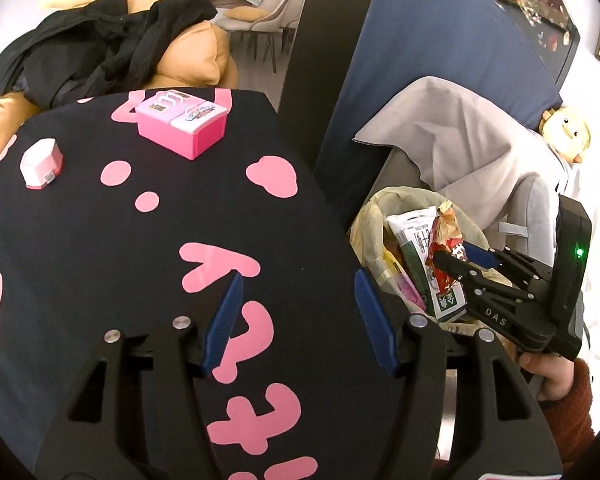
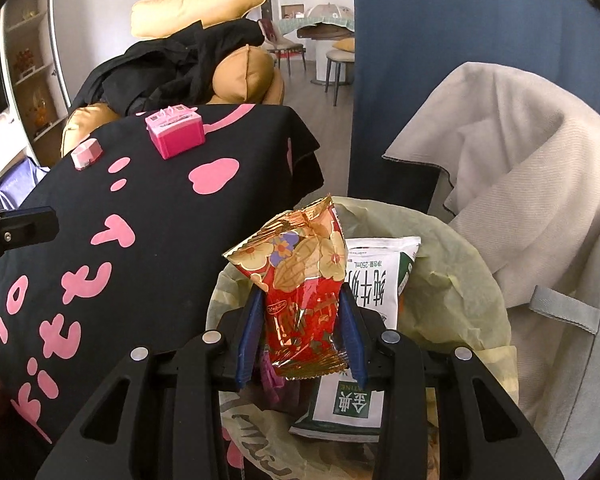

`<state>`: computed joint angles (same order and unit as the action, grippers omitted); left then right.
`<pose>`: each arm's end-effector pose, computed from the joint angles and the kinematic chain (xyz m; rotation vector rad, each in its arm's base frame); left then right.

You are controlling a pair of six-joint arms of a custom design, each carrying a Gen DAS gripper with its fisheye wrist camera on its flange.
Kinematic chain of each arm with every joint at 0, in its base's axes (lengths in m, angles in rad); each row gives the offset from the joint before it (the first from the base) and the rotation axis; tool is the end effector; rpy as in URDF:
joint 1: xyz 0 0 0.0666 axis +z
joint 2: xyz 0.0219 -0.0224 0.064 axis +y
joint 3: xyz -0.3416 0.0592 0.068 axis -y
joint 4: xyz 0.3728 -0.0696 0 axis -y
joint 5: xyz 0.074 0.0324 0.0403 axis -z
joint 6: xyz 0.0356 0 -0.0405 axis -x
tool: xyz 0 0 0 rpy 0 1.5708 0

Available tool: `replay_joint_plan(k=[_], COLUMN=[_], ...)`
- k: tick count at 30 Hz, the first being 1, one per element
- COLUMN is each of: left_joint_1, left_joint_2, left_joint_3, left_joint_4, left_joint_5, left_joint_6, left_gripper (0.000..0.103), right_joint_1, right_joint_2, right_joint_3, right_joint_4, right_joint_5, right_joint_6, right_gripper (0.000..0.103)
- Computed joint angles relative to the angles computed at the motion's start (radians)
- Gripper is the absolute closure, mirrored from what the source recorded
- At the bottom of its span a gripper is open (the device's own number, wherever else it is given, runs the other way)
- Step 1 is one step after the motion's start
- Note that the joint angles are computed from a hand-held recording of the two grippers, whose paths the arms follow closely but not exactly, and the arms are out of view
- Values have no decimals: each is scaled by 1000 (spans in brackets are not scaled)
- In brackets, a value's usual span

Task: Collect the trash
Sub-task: 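Lower the red-gold packet into the trash bag and open the right gripper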

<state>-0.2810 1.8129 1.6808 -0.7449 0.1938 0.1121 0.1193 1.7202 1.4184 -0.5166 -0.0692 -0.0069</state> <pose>0.5830 -0.1758 0.3130 0.2945 2.4512 -0.4094 0.5663 0.0700 0.2674 -0.1670 2.3855 0.1422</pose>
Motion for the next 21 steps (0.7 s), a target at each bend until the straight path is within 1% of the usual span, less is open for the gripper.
replay_joint_plan(k=[5,8,10,12,13,19,21], left_joint_1=[5,6,7,8,10,23,27], left_joint_2=[-18,-36,-51,-67,-71,-131,-158], left_joint_3=[-22,-41,-57,-74,-78,-142,-169], left_joint_4=[21,41,53,62,64,94,111], left_joint_5=[-1,-6,-7,-7,-9,-9,-2], left_joint_6=[9,6,3,-1,-2,2,0], left_gripper=[48,48,48,48,48,47,45], right_joint_1=[1,-1,0,3,4,1,0], right_joint_2=[15,25,39,38,37,12,-6], right_joint_3=[14,23,39,36,34,12,-3], right_joint_4=[-7,-16,-41,-41,-41,-42,-45], right_joint_5=[5,-14,-5,13,24,49,55], right_joint_6=[-15,-24,-38,-44,-48,-78,-89], right_gripper=[68,64,51,48,43,42,42])
